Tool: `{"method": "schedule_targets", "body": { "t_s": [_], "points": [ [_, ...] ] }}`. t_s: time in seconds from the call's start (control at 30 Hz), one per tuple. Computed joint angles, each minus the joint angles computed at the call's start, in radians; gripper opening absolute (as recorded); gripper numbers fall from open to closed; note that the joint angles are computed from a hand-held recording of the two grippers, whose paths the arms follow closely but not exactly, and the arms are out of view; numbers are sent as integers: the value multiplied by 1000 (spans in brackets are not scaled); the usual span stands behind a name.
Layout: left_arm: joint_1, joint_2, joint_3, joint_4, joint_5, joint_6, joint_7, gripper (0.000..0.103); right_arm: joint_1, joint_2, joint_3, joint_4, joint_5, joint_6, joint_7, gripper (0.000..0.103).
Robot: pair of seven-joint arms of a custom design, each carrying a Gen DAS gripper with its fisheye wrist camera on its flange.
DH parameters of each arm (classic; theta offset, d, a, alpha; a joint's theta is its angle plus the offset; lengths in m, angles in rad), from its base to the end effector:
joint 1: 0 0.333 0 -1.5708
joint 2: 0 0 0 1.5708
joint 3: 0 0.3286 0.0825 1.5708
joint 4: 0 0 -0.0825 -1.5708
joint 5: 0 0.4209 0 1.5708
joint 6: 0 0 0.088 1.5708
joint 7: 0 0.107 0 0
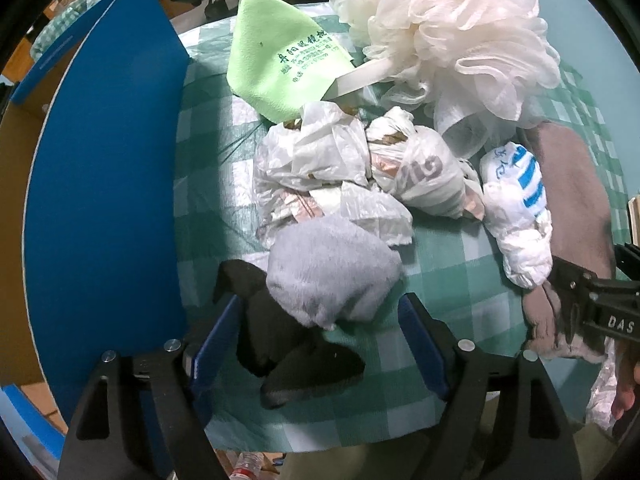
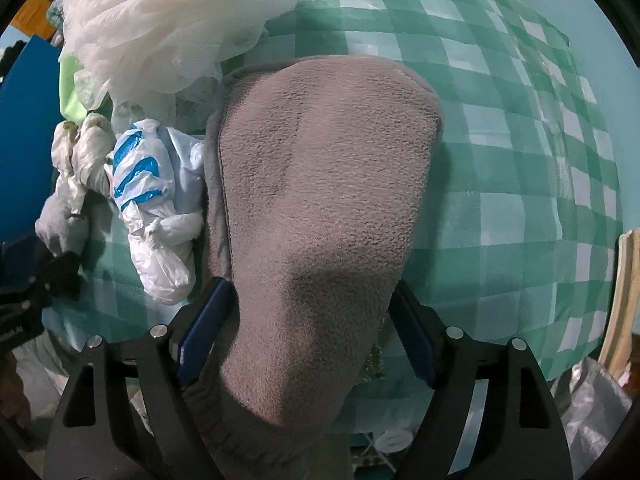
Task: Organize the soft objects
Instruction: 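Lift the glove with the left tool while the right tool lifts the fleece pouch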
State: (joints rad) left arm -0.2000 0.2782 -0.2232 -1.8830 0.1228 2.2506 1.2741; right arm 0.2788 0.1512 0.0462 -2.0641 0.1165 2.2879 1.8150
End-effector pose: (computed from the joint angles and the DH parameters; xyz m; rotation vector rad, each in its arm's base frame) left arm 0.6083 -0.2620 0.3661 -1.9538 2.3601 -0.1120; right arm 0.5799 0.1977 0.3584 -2.1498 2.1357 0.0769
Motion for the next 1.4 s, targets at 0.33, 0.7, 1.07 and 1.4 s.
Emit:
{"method": "schedule_targets", "body": {
  "t_s": [0.33,0.7,1.07,1.4],
  "points": [
    [-3,76,1,69,17,-19,17,81,52,18,27,24,-44,29,-30,37],
    [10,-1,-8,-16,-3,49,60,34,58,-38,25,-7,-55,47,-9,21],
    [30,-84,-10,-49,-81,78,141,30,31,-128,22,-44,-83,43,7,20],
    [40,-218,7,-131,-161,121,189,29,-1,-206,28,-66,-111,51,10,20]
  ]
}}
